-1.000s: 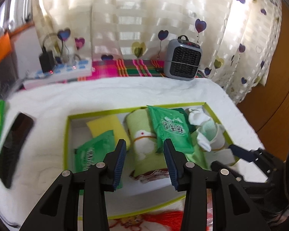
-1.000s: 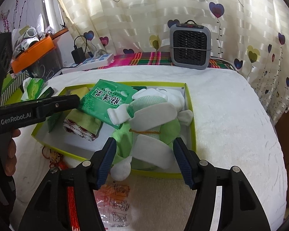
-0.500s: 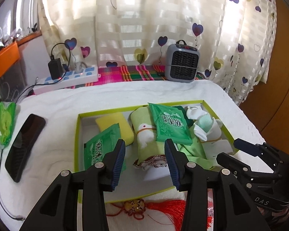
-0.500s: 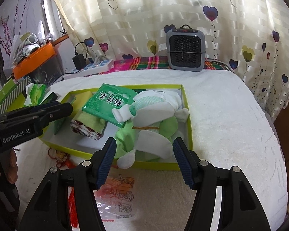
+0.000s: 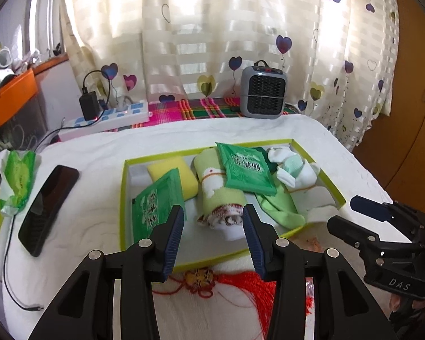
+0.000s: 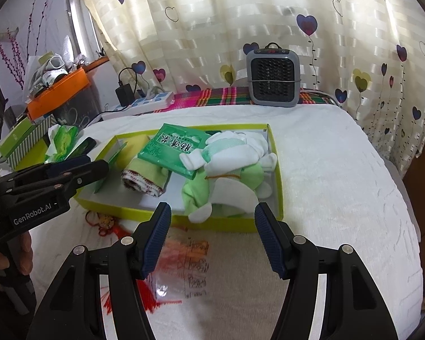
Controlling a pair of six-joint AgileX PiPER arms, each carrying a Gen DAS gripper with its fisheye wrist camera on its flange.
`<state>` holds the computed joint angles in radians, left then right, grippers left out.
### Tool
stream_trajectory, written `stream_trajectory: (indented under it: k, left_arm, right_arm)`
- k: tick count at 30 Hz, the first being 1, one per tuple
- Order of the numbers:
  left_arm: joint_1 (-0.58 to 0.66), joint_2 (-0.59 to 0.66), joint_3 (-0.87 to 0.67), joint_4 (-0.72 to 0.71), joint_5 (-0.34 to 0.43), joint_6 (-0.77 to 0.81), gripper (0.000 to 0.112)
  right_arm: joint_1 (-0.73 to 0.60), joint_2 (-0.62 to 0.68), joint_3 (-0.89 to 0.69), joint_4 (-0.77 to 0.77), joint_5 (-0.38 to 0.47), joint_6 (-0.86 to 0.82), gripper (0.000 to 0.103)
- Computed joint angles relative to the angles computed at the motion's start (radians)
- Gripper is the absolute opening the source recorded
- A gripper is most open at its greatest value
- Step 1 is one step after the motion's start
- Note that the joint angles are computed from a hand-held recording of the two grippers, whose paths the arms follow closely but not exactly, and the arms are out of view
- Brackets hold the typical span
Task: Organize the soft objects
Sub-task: 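Withdraw both tools from the box toward the snack bag and red tassel, then grasp the clear plastic snack bag with the right gripper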
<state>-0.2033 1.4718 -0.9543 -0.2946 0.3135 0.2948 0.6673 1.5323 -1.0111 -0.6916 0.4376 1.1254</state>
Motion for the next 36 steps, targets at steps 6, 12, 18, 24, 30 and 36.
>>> stream_trajectory:
  k: [6, 12, 18, 24, 30, 36]
  left_arm:
    - [0.044, -0.037, 0.052, -0.128, 0.015, 0.120, 0.042]
    - [0.082, -0.064, 0.097, -0.243, 0.031, 0.238, 0.042]
    - [0.131, -0.066, 0.133, -0.378, 0.061, 0.369, 0.042]
    - [0.171, -0.055, 0.153, -0.482, 0.098, 0.481, 0.045]
    - [0.190, -0.045, 0.165, -0.537, 0.118, 0.549, 0.045]
    - [0.202, -0.034, 0.169, -0.564, 0.131, 0.583, 0.045]
  right_arm:
    - [0.007, -0.047, 0.055, -0.020, 0.004, 0.039, 0.062]
    - [0.001, -0.073, 0.098, 0.037, -0.020, 0.020, 0.062]
    - [-0.014, -0.068, 0.131, 0.190, -0.101, -0.086, 0.062]
    - [-0.041, -0.025, 0.117, 0.434, -0.154, -0.303, 0.070]
    - [-0.021, 0.036, 0.054, 0.424, -0.122, -0.303, 0.071]
    - [-0.003, 0.080, 0.001, 0.387, -0.079, -0.273, 0.071]
